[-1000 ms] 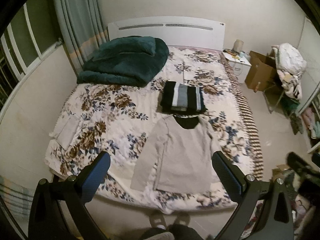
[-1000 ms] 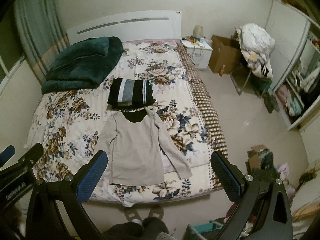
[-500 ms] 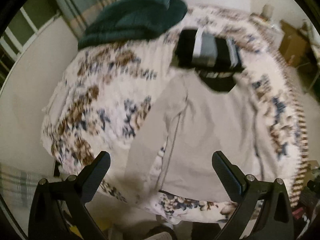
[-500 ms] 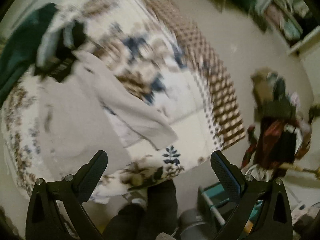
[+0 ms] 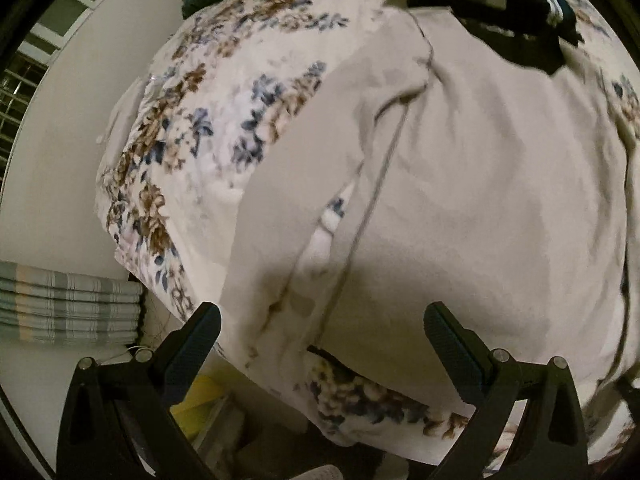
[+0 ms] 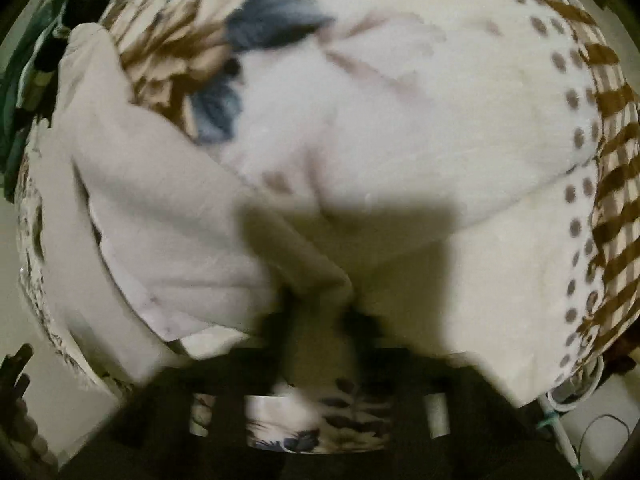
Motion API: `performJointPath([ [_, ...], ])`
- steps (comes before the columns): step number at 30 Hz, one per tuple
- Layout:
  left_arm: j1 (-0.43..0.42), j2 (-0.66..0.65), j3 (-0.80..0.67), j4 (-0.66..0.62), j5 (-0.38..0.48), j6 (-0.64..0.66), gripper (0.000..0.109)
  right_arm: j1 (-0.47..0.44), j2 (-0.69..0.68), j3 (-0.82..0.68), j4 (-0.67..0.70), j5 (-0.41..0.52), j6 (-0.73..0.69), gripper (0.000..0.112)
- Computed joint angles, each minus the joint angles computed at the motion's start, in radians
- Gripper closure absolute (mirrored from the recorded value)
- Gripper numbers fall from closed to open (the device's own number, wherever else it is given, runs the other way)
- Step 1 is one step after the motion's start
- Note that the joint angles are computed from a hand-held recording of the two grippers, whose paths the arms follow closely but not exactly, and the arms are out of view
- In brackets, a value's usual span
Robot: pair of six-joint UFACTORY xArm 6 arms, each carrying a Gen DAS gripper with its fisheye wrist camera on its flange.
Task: Fold small clothes
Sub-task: 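Lower both tools toward the beige shirt's hem and sleeve edges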
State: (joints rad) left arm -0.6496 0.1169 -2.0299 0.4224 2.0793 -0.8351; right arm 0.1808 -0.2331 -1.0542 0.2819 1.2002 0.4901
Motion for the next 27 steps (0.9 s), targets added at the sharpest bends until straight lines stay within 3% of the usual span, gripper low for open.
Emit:
performJointPath([
  [4, 0.011, -0.029, 0.073, -0.019, -0.067, 0.008, 0.006, -0.037, -0.136, 0.063, -0.072, -0.02, 0.079, 0.107],
  [7, 0.025, -0.043, 0.108, -0.04, -0.115, 0.006, 0.006, -0.102, -0.217, 0.066, -0.141, 0.011, 0.124, 0.107],
  [11, 0.035, -0.052, 0.144, -0.075, -0.159, -0.001, 0.006, -0.131, -0.212, -0.019, -0.207, 0.1, 0.117, 0.105],
  [13, 0.038, -0.056, 0.159, -0.092, -0.176, -0.007, 0.006, -0.171, -0.171, -0.058, -0.167, 0.155, 0.097, 0.085],
  [14, 0.037, -0.059, 0.166, -0.093, -0.182, -0.009, 0.006, -0.201, -0.124, -0.119, -0.145, 0.184, 0.093, 0.065],
  [15, 0.038, -0.066, 0.176, -0.093, -0.19, -0.006, 0.006, -0.231, -0.099, -0.137, -0.114, 0.184, 0.107, 0.053],
  [18, 0.042, -0.087, 0.211, -0.091, -0.203, 0.004, 0.006, -0.288, -0.141, -0.05, -0.043, 0.103, 0.175, 0.041],
  [21, 0.061, -0.111, 0.25, -0.102, -0.215, -0.002, 0.006, -0.348, -0.213, 0.1, 0.079, 0.011, 0.239, 0.04],
  [25, 0.084, -0.139, 0.295, -0.11, -0.227, -0.006, 0.006, -0.374, -0.281, 0.307, 0.322, -0.249, 0.281, 0.04],
  [26, 0.088, -0.143, 0.302, -0.11, -0.228, -0.006, 0.006, -0.358, -0.283, 0.335, 0.365, -0.311, 0.282, 0.041],
  [27, 0.093, -0.15, 0.313, -0.109, -0.229, -0.006, 0.006, -0.333, -0.283, 0.349, 0.366, -0.373, 0.312, 0.059],
])
